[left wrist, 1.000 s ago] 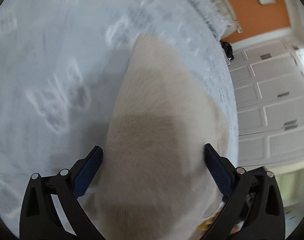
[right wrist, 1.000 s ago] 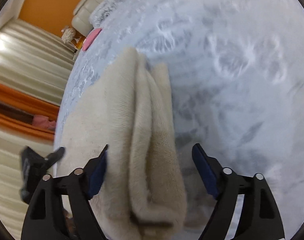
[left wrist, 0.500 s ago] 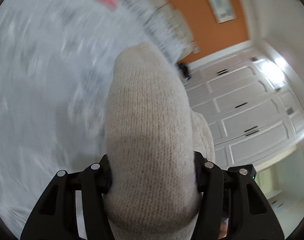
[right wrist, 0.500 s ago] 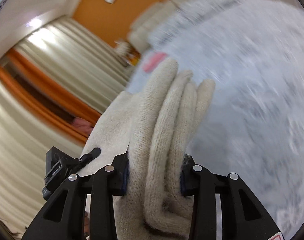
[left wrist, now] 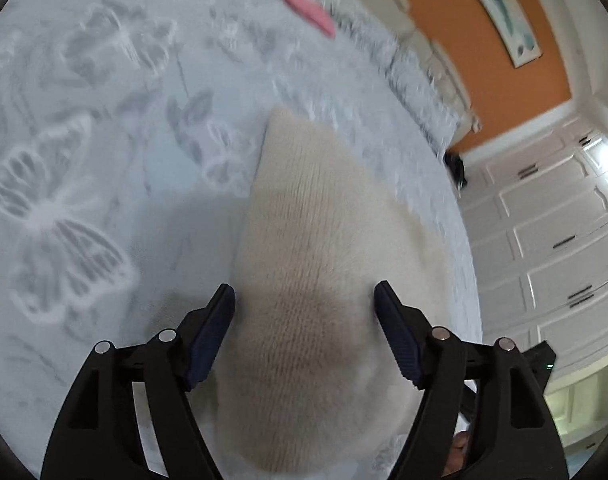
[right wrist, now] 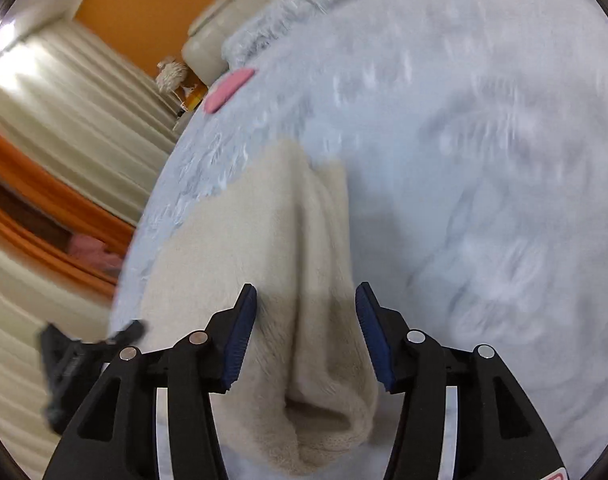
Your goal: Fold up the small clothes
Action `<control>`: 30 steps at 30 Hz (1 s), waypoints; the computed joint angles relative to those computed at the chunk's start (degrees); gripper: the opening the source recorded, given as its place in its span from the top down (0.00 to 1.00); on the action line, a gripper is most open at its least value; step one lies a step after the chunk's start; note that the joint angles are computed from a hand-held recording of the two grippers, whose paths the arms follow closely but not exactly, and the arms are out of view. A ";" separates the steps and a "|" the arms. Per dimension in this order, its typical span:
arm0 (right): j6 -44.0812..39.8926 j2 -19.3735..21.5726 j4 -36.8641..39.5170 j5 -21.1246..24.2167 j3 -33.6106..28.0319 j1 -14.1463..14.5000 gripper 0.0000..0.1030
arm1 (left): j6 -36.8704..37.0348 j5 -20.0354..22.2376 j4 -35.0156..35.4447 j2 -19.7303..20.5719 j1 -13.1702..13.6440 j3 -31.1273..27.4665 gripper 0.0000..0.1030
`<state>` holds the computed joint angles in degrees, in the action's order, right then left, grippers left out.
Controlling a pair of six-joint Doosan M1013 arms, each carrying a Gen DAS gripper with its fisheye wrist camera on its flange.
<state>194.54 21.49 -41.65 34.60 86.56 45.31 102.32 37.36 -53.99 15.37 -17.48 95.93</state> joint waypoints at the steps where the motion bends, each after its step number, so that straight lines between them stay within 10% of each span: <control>1: -0.93 0.03 -2.45 1.42 -1.03 0.26 0.49 | 1.50 -2.18 -0.61 -0.86 -0.25 0.39 0.29; 6: -9.28 1.99 5.62 -0.25 -4.05 -1.43 0.45 | 15.24 -9.01 -9.15 -2.90 -2.60 1.71 0.13; 10: -18.13 4.09 9.57 3.70 -6.31 -0.38 0.47 | 9.07 -11.27 1.05 -2.59 -5.24 0.87 0.11; 12: -20.99 4.96 10.01 4.86 -7.10 -0.51 0.87 | 6.41 -13.72 6.21 -2.75 -6.30 0.97 0.11; 18: -15.14 2.45 -3.27 0.19 -8.10 0.49 0.89 | -3.04 -14.71 15.81 -1.57 -6.42 0.40 0.10; 22: -23.58 6.12 11.59 6.34 -8.46 -2.06 0.88 | -9.72 -10.89 18.67 -0.24 -5.26 -0.69 0.10; 25: -16.58 3.71 10.99 0.75 -4.67 -2.91 0.84 | -13.48 -9.35 21.38 0.33 -5.15 -1.04 0.10; 28: -9.96 2.72 -0.36 8.20 -7.27 -0.49 0.77 | -16.08 -9.50 23.56 0.11 -5.19 -1.00 0.10; 30: -9.90 1.64 -0.50 1.66 -7.28 -0.44 0.77 | -19.07 -11.80 25.06 -0.74 -5.00 -0.32 0.10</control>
